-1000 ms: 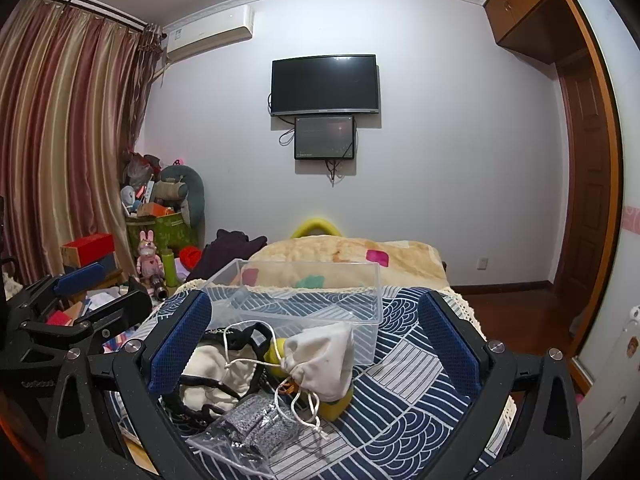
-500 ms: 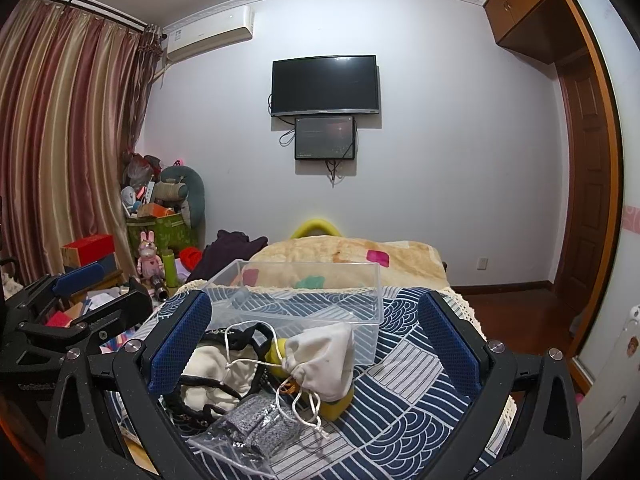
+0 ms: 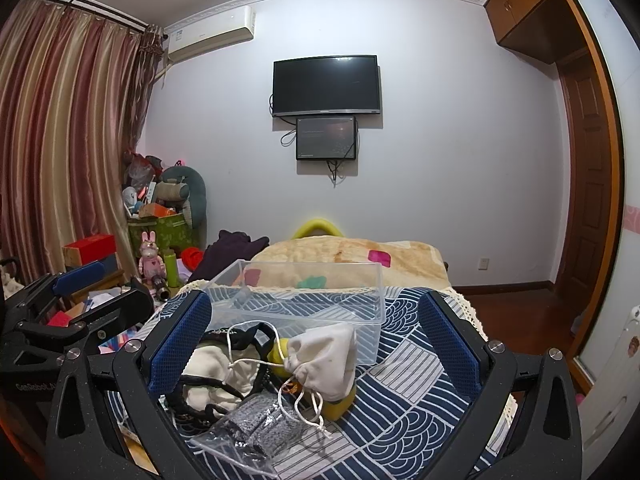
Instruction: Organize soft objects
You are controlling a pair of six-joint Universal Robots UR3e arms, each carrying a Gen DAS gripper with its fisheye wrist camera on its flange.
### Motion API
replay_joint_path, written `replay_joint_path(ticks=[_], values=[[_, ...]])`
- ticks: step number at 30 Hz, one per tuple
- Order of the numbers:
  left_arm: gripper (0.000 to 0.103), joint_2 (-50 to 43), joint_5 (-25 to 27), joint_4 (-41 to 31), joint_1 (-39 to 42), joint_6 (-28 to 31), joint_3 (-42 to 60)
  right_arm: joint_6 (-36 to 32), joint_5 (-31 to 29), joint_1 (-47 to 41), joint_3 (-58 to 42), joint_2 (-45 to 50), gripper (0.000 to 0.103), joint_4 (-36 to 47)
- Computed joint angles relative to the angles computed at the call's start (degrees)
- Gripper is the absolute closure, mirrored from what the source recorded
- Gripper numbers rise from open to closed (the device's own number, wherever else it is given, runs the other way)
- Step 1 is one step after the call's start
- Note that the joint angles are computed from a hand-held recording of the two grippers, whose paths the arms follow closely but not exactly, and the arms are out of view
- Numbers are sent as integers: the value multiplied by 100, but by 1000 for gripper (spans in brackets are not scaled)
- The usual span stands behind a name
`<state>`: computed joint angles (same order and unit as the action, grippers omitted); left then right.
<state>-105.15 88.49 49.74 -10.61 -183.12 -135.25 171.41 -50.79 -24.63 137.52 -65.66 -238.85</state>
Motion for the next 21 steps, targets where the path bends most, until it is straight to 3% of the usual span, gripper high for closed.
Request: replay_joint_path(ticks=[21], values=[[0, -3, -72, -1, 9, -47, -4, -3, 67, -3, 44, -19, 0, -29]])
